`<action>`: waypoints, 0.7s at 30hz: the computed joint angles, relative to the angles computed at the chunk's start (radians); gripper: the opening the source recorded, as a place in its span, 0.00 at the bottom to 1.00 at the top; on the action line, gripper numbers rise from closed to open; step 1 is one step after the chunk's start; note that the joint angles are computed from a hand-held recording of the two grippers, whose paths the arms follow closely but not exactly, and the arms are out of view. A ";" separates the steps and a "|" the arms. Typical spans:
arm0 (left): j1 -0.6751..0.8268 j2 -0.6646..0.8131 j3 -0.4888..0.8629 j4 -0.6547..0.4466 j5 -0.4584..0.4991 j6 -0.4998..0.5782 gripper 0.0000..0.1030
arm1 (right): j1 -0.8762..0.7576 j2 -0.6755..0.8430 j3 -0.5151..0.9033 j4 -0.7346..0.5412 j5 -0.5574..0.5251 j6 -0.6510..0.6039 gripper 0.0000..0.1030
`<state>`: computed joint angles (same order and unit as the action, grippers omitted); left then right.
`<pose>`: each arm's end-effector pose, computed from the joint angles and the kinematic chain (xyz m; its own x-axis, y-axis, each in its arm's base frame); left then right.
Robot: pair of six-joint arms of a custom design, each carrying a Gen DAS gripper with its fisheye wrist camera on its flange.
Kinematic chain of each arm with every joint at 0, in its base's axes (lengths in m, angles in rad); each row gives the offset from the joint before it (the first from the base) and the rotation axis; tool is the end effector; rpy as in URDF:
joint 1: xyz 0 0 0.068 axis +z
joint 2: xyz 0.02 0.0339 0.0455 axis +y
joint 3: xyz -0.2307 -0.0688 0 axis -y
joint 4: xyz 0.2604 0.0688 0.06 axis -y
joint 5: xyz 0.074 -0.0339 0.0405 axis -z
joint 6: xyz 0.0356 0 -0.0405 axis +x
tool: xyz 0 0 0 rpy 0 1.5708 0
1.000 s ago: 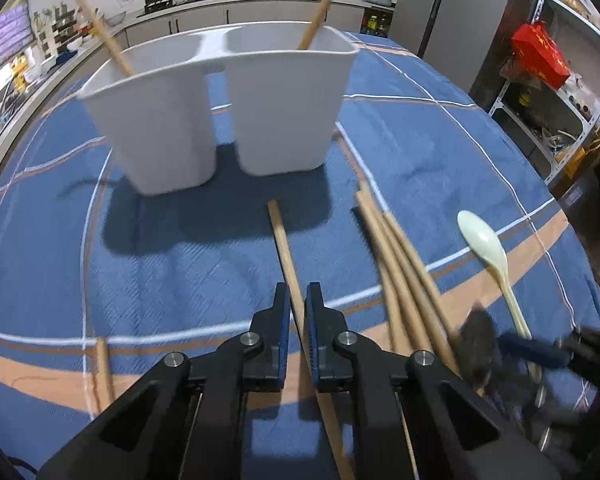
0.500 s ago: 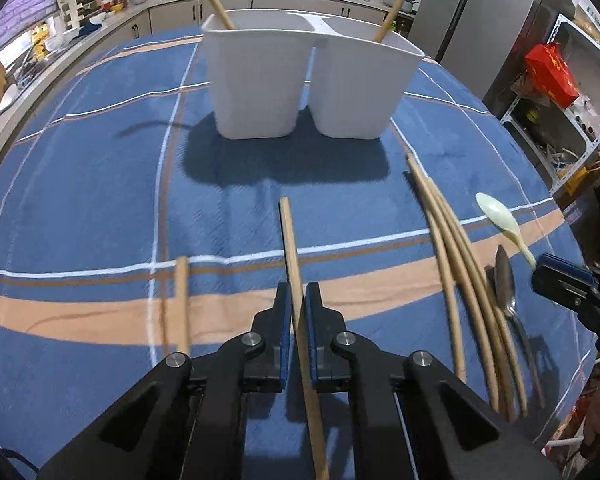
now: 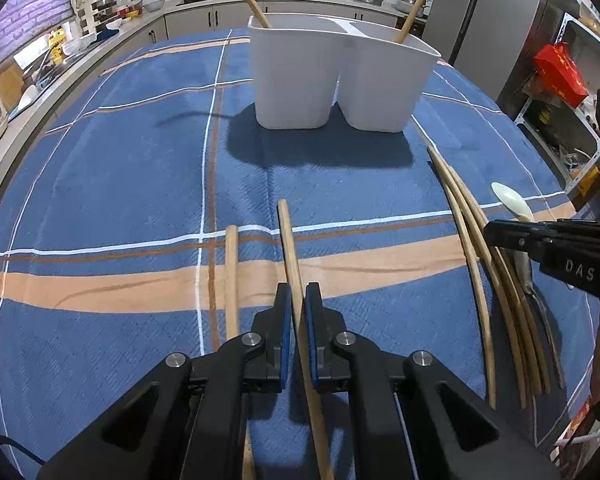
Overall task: Organize utensils
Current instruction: 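Close the right tool on a chopstick beside the green spoon, then lift both held chopsticks up from the cloth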
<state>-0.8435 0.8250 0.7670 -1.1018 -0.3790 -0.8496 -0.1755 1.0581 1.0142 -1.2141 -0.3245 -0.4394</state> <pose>0.1226 -0.1180 0.2296 -0.8498 -0.0947 -0.5185 -0.0644 0.9950 -0.0761 0.2016 -0.0242 0.2605 -0.8772 -0.2539 -0.4075 -0.3362 0.9308 0.1436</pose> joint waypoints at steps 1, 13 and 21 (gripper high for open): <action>-0.002 -0.003 -0.001 -0.002 -0.002 -0.005 0.07 | 0.008 0.000 0.001 -0.002 0.002 0.012 0.05; 0.013 -0.067 -0.029 -0.027 0.008 -0.019 0.07 | -0.069 0.031 0.024 -0.019 -0.059 0.012 0.10; 0.004 -0.068 -0.036 -0.017 0.000 -0.024 0.07 | -0.081 0.051 0.058 -0.051 -0.112 -0.045 0.10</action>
